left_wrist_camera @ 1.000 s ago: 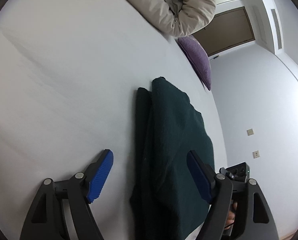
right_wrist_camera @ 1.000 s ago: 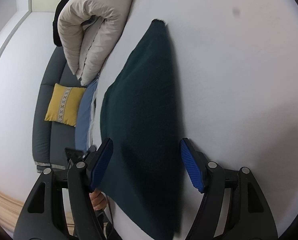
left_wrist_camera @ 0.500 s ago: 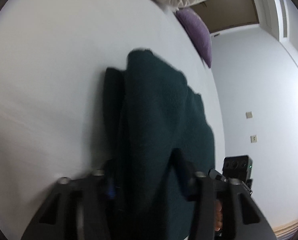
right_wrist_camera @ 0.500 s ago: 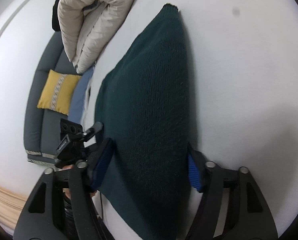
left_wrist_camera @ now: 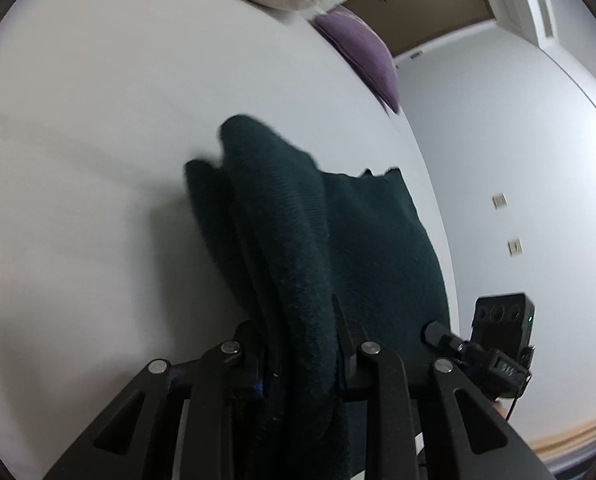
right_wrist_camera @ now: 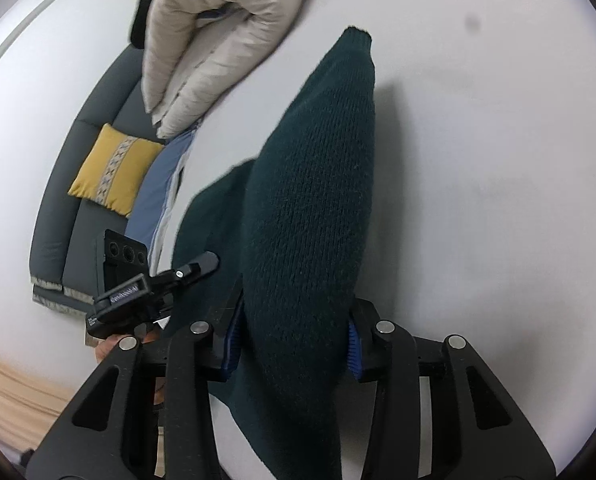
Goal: Fold small clothes
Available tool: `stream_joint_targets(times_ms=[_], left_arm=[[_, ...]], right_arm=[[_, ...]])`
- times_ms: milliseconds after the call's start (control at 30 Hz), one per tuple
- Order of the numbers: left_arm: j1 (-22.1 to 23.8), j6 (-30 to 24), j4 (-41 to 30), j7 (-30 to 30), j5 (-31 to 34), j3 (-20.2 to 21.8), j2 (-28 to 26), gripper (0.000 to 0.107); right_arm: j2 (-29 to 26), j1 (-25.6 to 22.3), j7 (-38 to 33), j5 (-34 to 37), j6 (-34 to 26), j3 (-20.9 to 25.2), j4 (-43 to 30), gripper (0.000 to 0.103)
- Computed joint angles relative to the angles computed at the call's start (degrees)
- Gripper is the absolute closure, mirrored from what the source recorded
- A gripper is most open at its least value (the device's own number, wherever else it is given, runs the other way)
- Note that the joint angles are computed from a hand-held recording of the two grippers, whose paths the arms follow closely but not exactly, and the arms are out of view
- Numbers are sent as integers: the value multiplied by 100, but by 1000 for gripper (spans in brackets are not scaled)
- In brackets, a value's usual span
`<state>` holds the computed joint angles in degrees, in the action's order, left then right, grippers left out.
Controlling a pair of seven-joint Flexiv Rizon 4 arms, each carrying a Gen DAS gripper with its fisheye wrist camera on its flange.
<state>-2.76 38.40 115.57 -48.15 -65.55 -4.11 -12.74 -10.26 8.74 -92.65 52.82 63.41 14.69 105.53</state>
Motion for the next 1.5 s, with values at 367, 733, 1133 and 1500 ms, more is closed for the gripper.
stream_joint_targets(times_ms=[367, 733, 1133, 1500], left_arm=[[-677, -29, 1435, 375, -228, 202, 1392, 81], [-883, 219, 1825, 419, -631, 206, 1163, 74], [-911, 684, 2087, 658, -709, 247, 1448, 61], [-1472, 2145, 2692, 1060, -665, 369, 2598, 36]], right_arm=[[2319, 416, 88, 914, 438, -65, 2295, 65], [2694, 878, -1348, 2563, 677, -734, 3063, 63], [2592, 999, 20, 1281, 1156, -515, 3084, 55], [3786, 366, 2649, -853, 1715, 429, 4250, 53]])
